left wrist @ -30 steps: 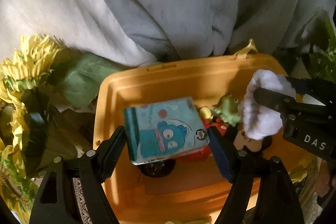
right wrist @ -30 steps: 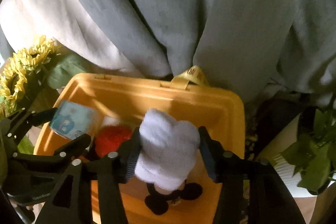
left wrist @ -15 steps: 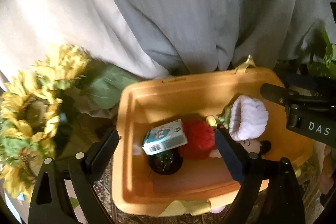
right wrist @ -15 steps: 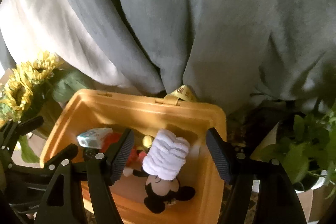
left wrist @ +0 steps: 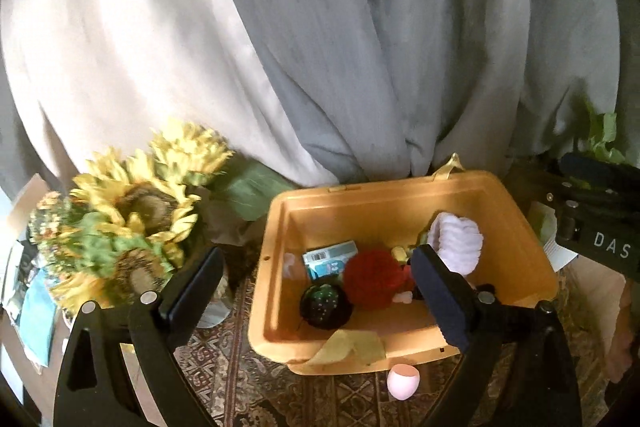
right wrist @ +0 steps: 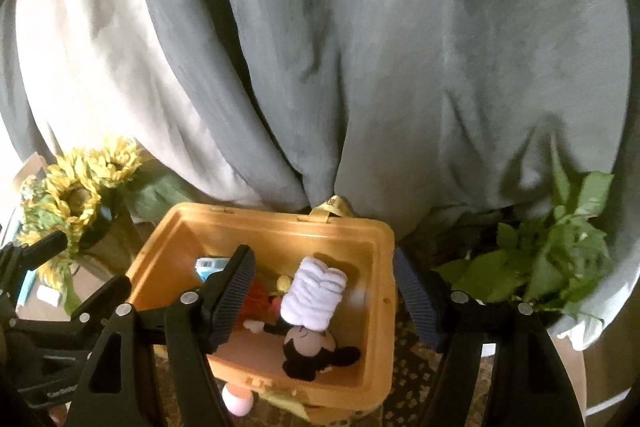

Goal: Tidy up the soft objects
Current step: 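Lift both tools out of the crate and move back toward the rug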

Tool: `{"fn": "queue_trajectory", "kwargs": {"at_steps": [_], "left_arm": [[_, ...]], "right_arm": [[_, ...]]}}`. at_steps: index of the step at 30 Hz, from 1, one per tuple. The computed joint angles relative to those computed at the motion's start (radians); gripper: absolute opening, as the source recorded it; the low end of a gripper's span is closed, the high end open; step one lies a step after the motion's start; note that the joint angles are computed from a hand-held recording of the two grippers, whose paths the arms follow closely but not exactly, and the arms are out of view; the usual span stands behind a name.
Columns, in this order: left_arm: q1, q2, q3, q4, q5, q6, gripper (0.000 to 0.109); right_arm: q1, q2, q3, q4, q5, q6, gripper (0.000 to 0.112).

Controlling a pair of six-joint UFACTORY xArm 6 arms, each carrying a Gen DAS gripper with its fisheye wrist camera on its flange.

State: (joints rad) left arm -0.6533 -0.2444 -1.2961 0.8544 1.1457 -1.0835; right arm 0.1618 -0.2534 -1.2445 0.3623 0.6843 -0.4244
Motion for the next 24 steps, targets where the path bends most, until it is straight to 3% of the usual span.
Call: {"fn": "queue_trajectory", "kwargs": {"at_steps": [13,24], "left_arm": [[-0.178,-0.113,0.082,0.113,0.145,-0.151,0.103],[-0.307,-0.171,0.149,0.116,0.271,-0.272,0.103]], "right_arm": [[0.003,-0.223,0.178,0.045,-0.041,-0.059,0.08],[-0.009,-0.357,0.289,0.048,0.048,-0.073,0.08]]}}
